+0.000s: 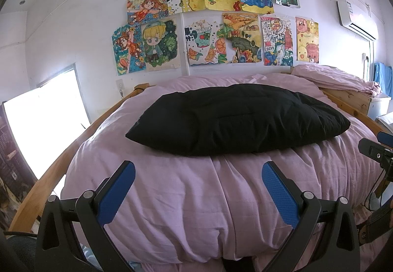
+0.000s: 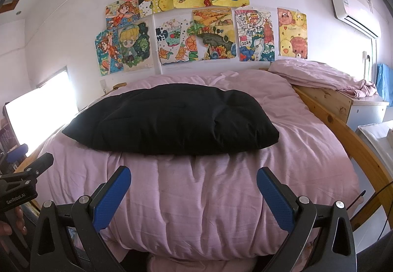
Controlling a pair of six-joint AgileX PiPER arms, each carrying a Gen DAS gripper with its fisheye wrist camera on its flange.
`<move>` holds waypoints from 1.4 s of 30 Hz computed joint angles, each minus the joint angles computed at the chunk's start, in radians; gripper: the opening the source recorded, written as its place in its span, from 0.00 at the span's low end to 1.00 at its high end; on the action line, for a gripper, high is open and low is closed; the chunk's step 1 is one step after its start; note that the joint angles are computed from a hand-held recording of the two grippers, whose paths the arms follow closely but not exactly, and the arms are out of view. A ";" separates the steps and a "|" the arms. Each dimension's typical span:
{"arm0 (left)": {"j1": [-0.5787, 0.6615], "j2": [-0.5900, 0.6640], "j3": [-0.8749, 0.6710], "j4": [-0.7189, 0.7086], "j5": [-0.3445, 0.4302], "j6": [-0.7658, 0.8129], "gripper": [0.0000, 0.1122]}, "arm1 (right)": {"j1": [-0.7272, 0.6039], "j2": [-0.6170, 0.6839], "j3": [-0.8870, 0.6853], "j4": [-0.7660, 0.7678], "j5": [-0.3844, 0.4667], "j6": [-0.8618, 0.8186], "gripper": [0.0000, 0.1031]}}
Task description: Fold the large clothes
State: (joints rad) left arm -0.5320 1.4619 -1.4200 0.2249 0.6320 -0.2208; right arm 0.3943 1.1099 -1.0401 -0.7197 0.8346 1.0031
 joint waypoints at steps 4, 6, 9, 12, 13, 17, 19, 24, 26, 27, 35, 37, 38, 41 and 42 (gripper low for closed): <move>0.005 -0.001 0.001 -0.011 -0.001 0.013 0.90 | 0.004 0.001 0.001 -0.004 0.001 0.008 1.00; 0.006 -0.001 0.001 -0.012 -0.001 0.015 0.90 | 0.005 0.002 0.001 -0.006 0.002 0.010 1.00; 0.009 -0.002 0.001 -0.016 -0.001 0.021 0.90 | 0.006 0.002 0.000 -0.006 0.002 0.011 1.00; 0.014 0.002 -0.004 -0.024 0.000 0.030 0.90 | 0.007 0.002 -0.001 -0.007 0.004 0.012 1.00; 0.014 0.002 -0.004 -0.024 0.000 0.030 0.90 | 0.008 0.003 -0.001 -0.008 0.004 0.013 1.00; 0.015 0.000 -0.003 -0.026 0.000 0.034 0.90 | 0.010 0.004 0.000 -0.009 0.004 0.017 1.00; 0.016 0.000 -0.003 -0.029 -0.001 0.037 0.90 | 0.010 0.004 0.000 -0.010 0.004 0.019 1.00; 0.018 0.001 -0.003 -0.033 0.000 0.043 0.90 | 0.011 0.004 0.001 -0.012 0.003 0.021 1.00; 0.017 0.000 -0.003 -0.030 -0.001 0.039 0.90 | 0.013 0.006 -0.001 -0.013 0.007 0.023 1.00; 0.017 0.000 -0.002 -0.031 -0.002 0.040 0.90 | 0.013 0.005 0.000 -0.014 0.006 0.024 1.00; 0.016 -0.001 -0.001 -0.028 -0.003 0.038 0.90 | 0.017 0.007 -0.002 -0.016 0.009 0.029 1.00; 0.024 -0.003 -0.003 -0.041 0.000 0.047 0.90 | 0.018 0.007 -0.002 -0.017 0.009 0.030 1.00; 0.031 -0.002 -0.005 -0.054 0.002 0.060 0.90 | 0.018 0.007 -0.002 -0.017 0.009 0.031 1.00; 0.036 0.001 -0.018 -0.045 0.021 0.056 0.90 | 0.020 0.007 -0.002 -0.020 0.010 0.033 1.00; 0.040 0.001 -0.022 -0.044 0.026 0.057 0.90 | 0.021 0.008 -0.003 -0.020 0.011 0.035 1.00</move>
